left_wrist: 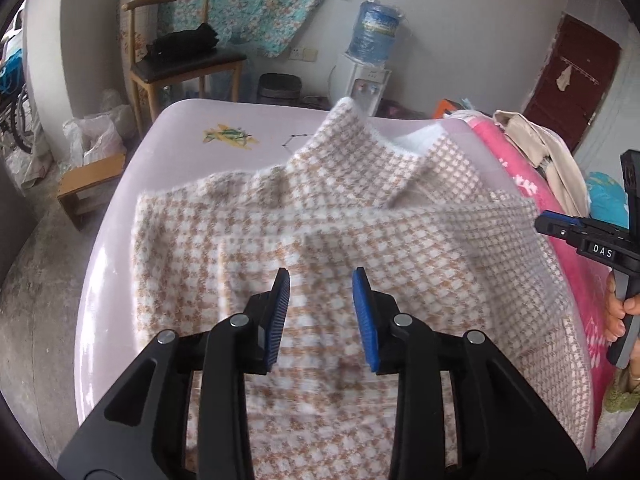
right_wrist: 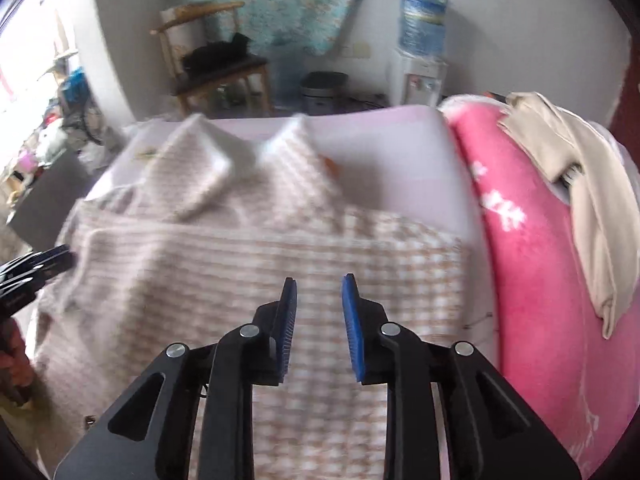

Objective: Fold large clothes

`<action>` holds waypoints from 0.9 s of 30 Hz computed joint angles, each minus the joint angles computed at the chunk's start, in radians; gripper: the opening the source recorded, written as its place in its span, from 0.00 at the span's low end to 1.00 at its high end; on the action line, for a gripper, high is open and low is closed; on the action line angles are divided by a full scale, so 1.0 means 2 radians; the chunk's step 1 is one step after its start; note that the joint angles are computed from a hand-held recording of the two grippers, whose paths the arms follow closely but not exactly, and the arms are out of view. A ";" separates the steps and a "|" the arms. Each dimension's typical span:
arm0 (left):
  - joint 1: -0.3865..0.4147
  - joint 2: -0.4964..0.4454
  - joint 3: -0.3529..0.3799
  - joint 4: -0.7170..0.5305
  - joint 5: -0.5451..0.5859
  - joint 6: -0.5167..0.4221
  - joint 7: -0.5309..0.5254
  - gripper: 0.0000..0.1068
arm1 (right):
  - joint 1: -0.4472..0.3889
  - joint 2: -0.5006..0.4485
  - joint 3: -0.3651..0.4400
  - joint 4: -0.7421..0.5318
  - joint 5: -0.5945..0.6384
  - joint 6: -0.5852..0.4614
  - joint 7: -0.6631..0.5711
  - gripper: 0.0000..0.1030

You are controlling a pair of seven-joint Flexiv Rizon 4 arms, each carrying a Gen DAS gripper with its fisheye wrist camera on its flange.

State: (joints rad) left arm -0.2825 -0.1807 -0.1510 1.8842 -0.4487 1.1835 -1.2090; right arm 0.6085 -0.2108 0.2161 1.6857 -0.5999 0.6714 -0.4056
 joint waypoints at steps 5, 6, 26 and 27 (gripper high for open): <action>-0.026 -0.033 0.035 -0.049 0.138 -0.038 -0.104 0.29 | 0.027 -0.073 -0.002 -0.063 0.061 -0.004 -0.080 0.26; -0.021 -0.035 0.031 -0.043 0.134 -0.023 -0.107 0.29 | 0.024 -0.078 -0.001 -0.058 0.053 0.002 -0.063 0.26; 0.003 -0.007 0.025 -0.014 0.133 0.006 -0.117 0.31 | 0.057 -0.133 -0.039 -0.140 0.060 0.039 -0.085 0.27; 0.003 -0.007 0.025 -0.016 0.132 0.006 -0.118 0.31 | 0.055 -0.141 -0.041 -0.150 0.062 0.031 -0.083 0.27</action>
State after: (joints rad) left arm -0.2765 -0.1955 -0.1013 1.8527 -0.1841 1.1947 -1.4458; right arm 0.7194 -0.4927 0.1339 1.3866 -0.4765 0.7341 -0.5714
